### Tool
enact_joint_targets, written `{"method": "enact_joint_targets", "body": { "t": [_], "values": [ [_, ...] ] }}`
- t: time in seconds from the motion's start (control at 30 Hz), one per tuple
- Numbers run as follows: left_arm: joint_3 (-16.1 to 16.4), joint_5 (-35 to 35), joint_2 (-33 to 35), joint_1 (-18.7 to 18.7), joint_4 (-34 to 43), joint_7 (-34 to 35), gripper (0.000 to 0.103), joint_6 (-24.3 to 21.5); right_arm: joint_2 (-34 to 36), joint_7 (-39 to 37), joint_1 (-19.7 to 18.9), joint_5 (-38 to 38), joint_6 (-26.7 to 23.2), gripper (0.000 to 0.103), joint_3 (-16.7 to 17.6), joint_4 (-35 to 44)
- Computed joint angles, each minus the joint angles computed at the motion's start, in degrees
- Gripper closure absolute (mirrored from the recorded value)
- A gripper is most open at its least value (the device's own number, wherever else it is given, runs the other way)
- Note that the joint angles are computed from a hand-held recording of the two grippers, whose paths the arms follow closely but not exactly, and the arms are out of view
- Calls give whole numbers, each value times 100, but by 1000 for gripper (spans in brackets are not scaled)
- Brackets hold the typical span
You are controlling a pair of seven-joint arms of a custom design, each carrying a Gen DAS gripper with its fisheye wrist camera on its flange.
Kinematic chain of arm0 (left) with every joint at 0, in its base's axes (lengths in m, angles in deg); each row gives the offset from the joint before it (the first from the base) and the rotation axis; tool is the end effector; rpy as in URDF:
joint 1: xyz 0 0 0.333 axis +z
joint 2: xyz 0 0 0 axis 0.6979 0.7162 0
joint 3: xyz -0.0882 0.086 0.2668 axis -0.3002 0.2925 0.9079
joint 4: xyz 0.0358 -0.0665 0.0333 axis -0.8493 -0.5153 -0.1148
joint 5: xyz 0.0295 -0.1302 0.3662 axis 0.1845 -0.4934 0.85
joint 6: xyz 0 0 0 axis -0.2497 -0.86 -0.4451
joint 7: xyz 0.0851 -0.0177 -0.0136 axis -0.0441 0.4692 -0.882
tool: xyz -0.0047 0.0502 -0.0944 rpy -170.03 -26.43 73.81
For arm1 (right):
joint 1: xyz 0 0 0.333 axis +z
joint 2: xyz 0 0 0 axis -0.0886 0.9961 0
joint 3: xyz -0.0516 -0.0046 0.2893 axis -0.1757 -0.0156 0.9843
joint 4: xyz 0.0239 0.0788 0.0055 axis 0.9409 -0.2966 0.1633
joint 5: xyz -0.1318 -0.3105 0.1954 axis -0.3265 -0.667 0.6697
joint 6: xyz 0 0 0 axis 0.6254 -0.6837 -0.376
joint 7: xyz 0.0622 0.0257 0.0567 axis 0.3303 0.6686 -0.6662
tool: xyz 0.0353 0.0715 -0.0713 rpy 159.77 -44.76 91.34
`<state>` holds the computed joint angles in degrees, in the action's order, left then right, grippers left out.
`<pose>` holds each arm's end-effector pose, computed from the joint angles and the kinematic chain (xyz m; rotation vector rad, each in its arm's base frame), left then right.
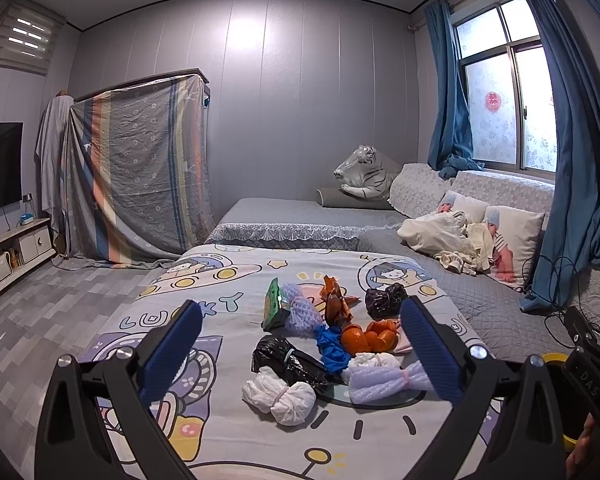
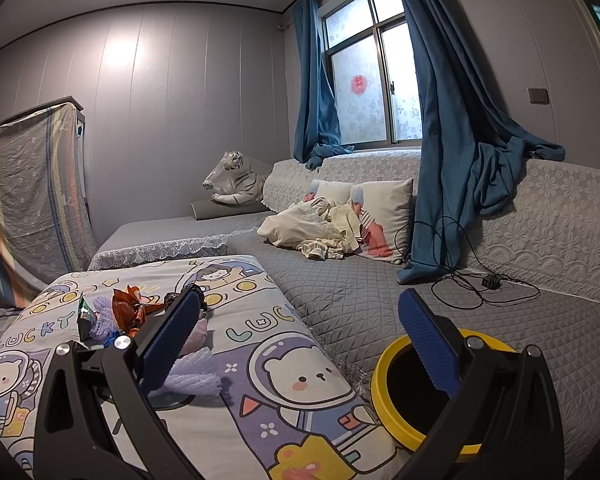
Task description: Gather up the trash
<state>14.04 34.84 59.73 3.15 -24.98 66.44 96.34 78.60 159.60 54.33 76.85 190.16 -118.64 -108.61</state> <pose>0.5783 -0.4226 0.3783 -1.7193 0.8172 -0.6424 0.6733 0.3981 0.3558 -1.4351 1.2146 -0.9063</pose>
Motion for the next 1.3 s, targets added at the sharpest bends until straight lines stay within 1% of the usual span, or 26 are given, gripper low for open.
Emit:
{"method": "enact_joint_targets", "body": {
  "t": [0.5, 0.8, 1.13, 1.2, 1.27, 1.3],
  "values": [
    [-8, -28, -15, 18, -25, -18, 7, 50, -2, 6, 9, 4, -4, 8, -10, -6],
    [-8, -35, -9, 15, -17, -18, 7, 53, -21, -41, -14, 11, 8, 8, 40, -3],
    [-13, -45, -7, 12, -33, -53, 7, 75, -3, -15, -3, 28, 15, 8, 15, -1],
    [-11, -52, 4, 8, -21, -36, 7, 57, 51, 33, 14, 60, -26, 8, -62, 34],
    [-6, -24, -39, 27, -110, -119, 7, 128, 47, 69, -3, 15, -50, 8, -57, 47],
    [-6, 5, -89, 44, -200, -216, 7, 190, 28, 73, -49, -41, -40, 8, 7, 76]
  ]
}}
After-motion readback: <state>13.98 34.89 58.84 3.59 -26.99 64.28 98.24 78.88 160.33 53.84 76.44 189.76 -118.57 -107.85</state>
